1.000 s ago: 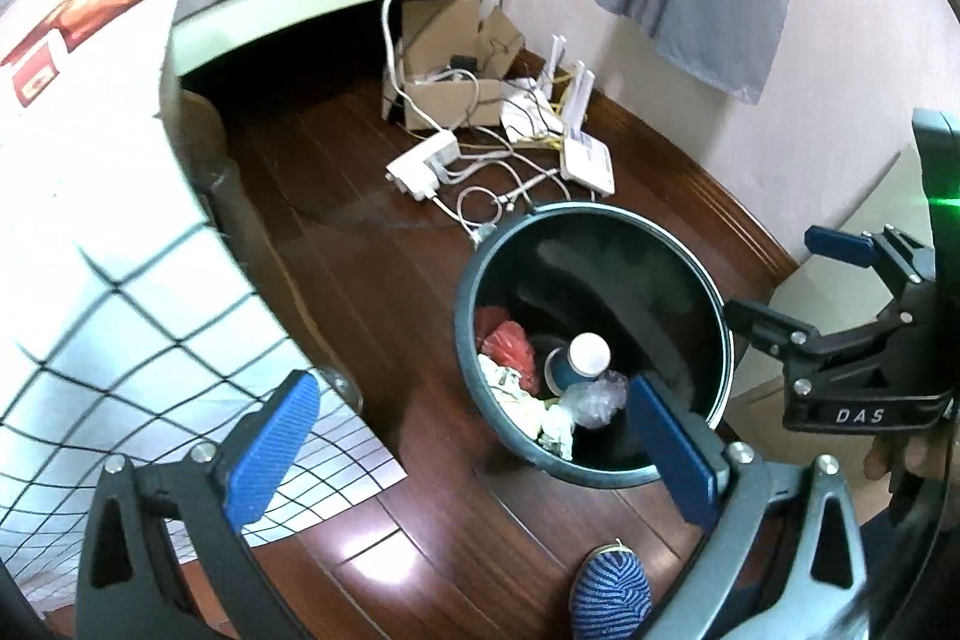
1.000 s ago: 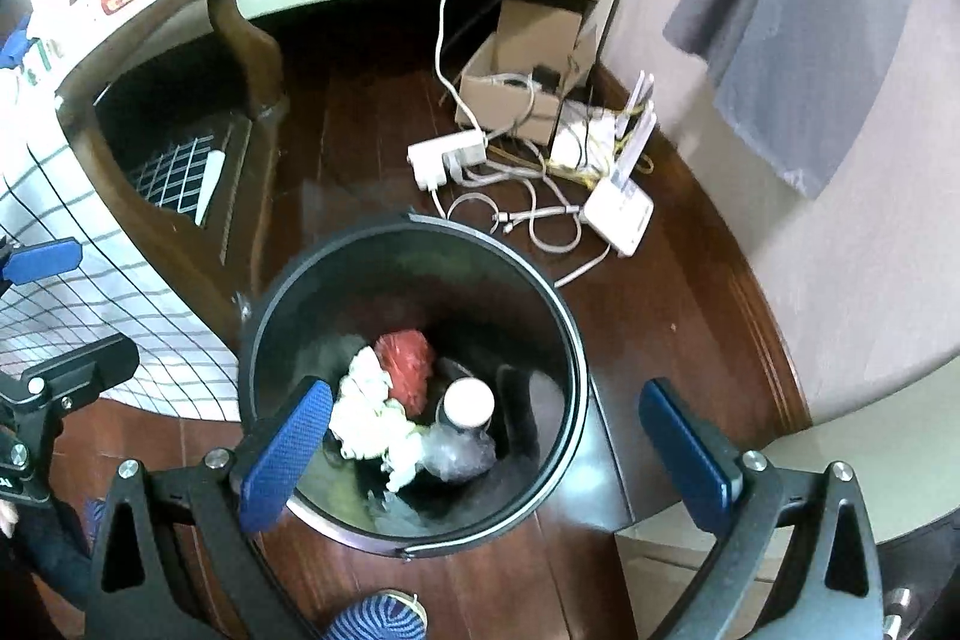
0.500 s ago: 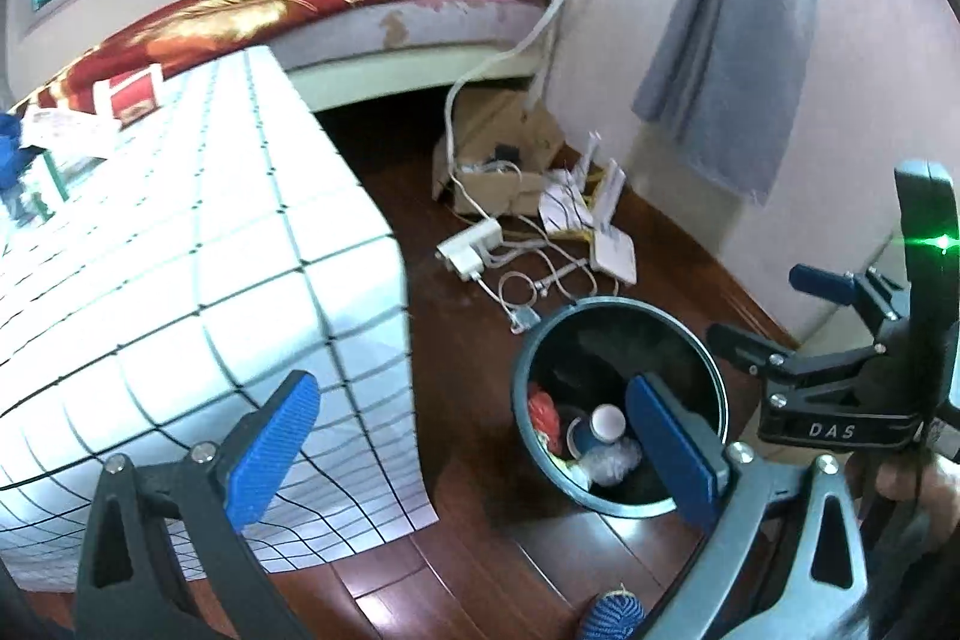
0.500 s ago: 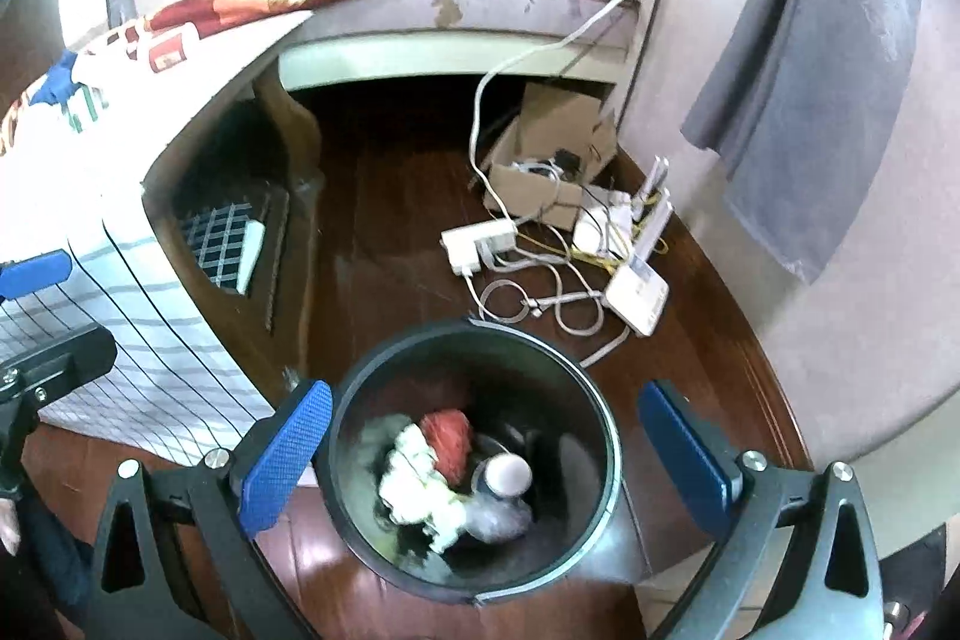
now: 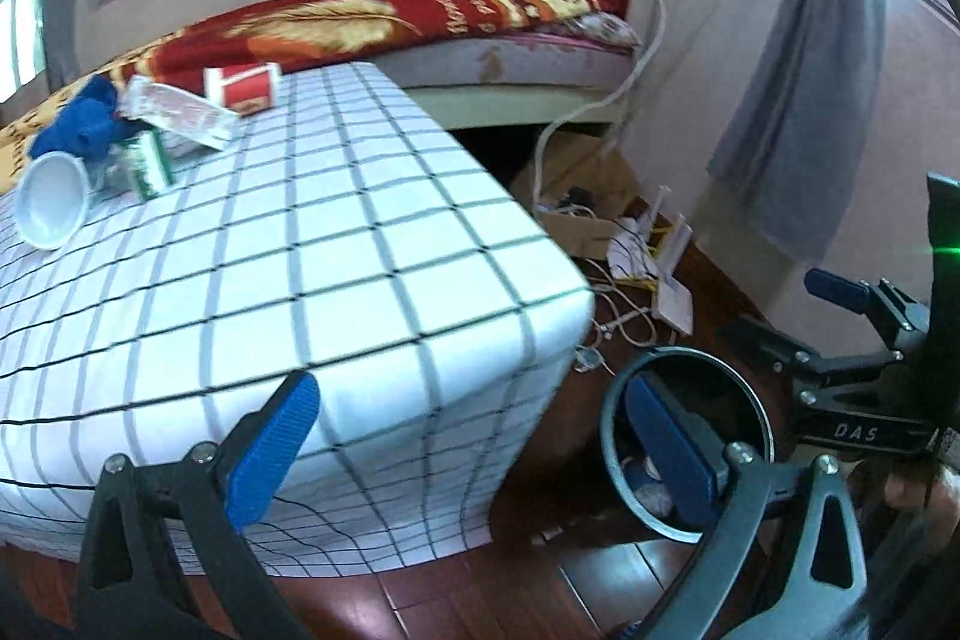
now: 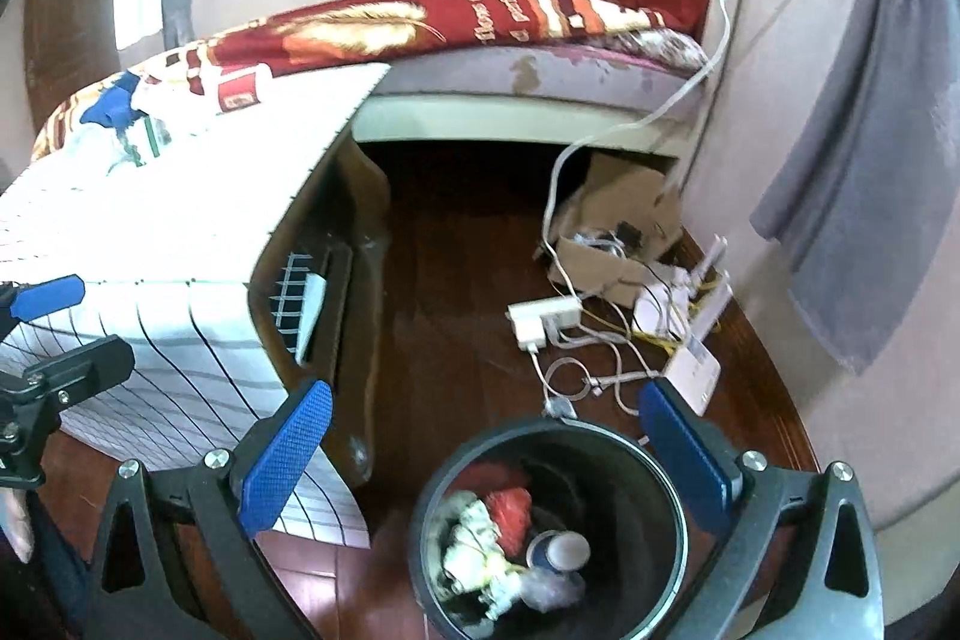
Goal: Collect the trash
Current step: 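Move both tools back toward the remaining trash on the bed, then grasp the blue cup with left gripper while right gripper grasps the red milk carton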
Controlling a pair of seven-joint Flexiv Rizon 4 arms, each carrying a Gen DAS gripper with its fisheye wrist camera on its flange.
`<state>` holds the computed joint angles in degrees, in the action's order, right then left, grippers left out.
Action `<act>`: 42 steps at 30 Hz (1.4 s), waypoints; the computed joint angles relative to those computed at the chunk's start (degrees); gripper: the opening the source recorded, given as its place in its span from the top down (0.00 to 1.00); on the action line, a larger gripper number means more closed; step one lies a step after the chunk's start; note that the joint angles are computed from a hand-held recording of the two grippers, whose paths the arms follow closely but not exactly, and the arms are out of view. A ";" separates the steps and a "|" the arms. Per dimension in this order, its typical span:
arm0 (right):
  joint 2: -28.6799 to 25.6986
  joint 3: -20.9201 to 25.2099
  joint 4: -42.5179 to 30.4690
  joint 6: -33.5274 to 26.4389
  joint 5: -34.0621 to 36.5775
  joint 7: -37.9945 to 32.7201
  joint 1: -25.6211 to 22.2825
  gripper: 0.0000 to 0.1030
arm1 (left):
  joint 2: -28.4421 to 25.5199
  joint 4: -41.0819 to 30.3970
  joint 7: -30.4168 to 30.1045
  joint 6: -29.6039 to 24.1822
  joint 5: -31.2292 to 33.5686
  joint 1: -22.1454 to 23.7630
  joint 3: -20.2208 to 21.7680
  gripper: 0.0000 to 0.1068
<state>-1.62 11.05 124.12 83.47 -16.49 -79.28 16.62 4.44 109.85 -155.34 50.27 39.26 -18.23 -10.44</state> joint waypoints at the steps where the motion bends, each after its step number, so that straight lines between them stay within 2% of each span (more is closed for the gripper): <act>1: -0.19 0.25 -0.45 0.08 0.37 -0.17 0.29 0.00 | 0.83 0.51 -0.49 -0.28 0.40 0.14 0.28 0.04; 5: -1.40 1.83 -3.28 -0.35 4.85 -1.90 1.80 0.00 | 5.07 3.53 -2.46 -0.89 1.29 1.93 0.70 0.07; 11: -3.99 4.20 -8.17 -2.98 8.50 -3.80 4.99 0.00 | 13.45 9.16 -3.66 -4.59 1.27 6.75 0.11 0.11; 14: -5.06 3.65 -9.69 -4.46 4.38 -1.29 7.64 0.00 | 18.04 12.46 -3.06 -6.32 0.39 9.25 0.56 0.15; 19: -8.12 5.19 -14.62 -5.74 3.96 -1.59 10.61 0.00 | 24.79 17.07 -0.81 -7.77 -1.44 13.53 2.41 0.23; 23: -11.39 5.26 -19.17 -6.15 1.84 -0.66 13.91 0.00 | 28.31 18.70 0.95 -8.15 -2.36 17.62 3.07 0.24; 26: -14.45 5.51 -23.02 -6.60 0.42 -0.63 16.21 0.00 | 29.35 19.21 2.60 -7.39 -2.92 20.56 2.90 0.24; 32: -19.85 5.46 -30.13 -8.26 -1.18 -1.88 19.49 0.01 | 28.88 20.21 6.93 -3.92 -5.15 25.64 3.35 0.32; 42: -28.29 5.53 -42.33 -12.20 -0.59 -4.26 23.08 0.18 | 24.62 21.05 10.45 3.42 -8.70 31.16 4.97 0.43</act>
<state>-29.90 16.58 81.79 71.27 -17.08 -83.54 39.70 29.06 130.90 -144.89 53.69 30.56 12.93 -5.47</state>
